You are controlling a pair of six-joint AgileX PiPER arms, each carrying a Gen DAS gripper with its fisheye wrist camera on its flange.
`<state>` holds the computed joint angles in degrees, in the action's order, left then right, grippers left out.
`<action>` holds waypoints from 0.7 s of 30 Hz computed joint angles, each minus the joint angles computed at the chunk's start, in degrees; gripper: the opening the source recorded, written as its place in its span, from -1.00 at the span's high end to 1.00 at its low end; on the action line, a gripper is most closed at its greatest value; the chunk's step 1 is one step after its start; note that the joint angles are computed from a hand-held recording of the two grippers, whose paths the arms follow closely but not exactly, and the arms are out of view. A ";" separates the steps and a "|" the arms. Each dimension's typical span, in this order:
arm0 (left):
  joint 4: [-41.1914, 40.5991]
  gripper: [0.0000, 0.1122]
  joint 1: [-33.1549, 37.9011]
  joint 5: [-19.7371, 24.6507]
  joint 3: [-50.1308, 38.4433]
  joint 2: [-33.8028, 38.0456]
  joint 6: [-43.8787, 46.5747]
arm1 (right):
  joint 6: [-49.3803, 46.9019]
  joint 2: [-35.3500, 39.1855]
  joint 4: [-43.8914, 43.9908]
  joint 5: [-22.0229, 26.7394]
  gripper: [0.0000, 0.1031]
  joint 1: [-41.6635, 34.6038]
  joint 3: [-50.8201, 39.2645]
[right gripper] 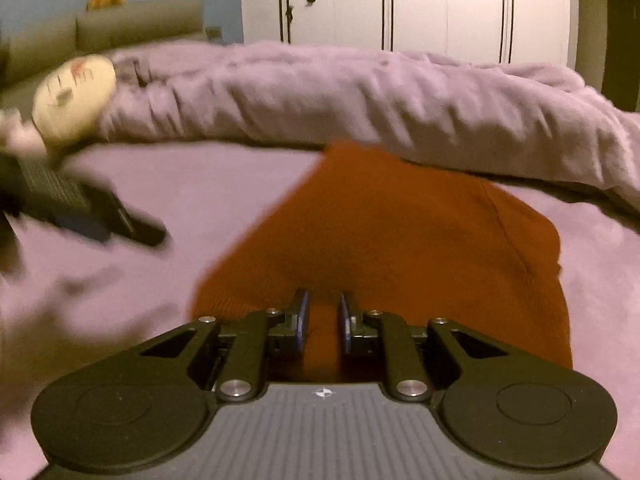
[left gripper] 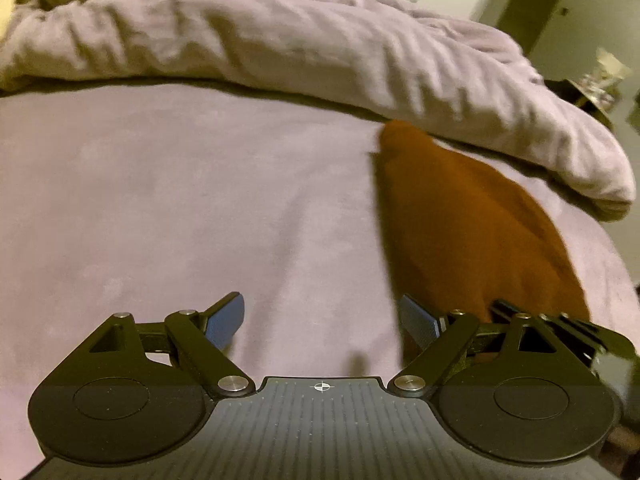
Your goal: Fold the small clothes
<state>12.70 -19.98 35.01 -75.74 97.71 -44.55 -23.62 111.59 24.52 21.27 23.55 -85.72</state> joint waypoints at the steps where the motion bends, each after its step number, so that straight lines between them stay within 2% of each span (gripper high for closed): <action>1: -2.31 -0.63 0.29 -0.57 -0.53 0.50 2.52 | -1.83 0.37 4.09 1.81 0.74 -1.11 -1.20; 4: -9.40 -0.63 1.31 -2.34 -1.87 2.04 9.17 | -0.70 -1.40 6.82 4.44 0.69 -2.78 -1.72; 5: -10.88 -0.64 1.62 -2.76 -2.34 2.61 10.30 | -0.26 -2.57 7.22 4.47 0.48 -3.24 -1.01; 6: -12.13 -0.64 2.02 -3.16 -3.00 3.34 10.84 | 0.37 -4.26 7.77 3.26 0.11 -3.75 0.55; 8: -16.82 -0.64 3.40 -4.31 -3.90 4.53 13.77 | -0.95 -7.39 12.50 -0.78 -0.32 -5.89 4.19; 9: -20.00 -0.64 4.13 -4.99 -4.34 5.23 15.42 | 0.56 -7.71 13.08 -0.96 -0.38 -7.33 4.15; 11: -30.13 -0.64 6.17 -4.95 -6.02 7.46 22.25 | 8.91 -6.01 7.88 1.70 -0.39 -10.15 1.06; 12: -34.26 -0.64 6.85 -4.61 -6.93 8.65 25.07 | 11.59 -4.09 6.30 4.98 -0.39 -11.52 -1.69; 16: -42.64 -0.66 8.02 -1.69 -11.85 13.86 30.63 | 14.74 5.75 9.97 18.85 -0.39 -17.24 -12.98; 18: -45.06 -0.66 8.34 -0.63 -14.23 16.44 32.98 | 13.38 9.85 17.48 22.62 -0.39 -19.96 -15.26; 21: -43.52 -0.66 7.61 -0.59 -16.87 18.50 32.94 | 8.14 12.87 29.86 23.56 -0.37 -22.95 -14.85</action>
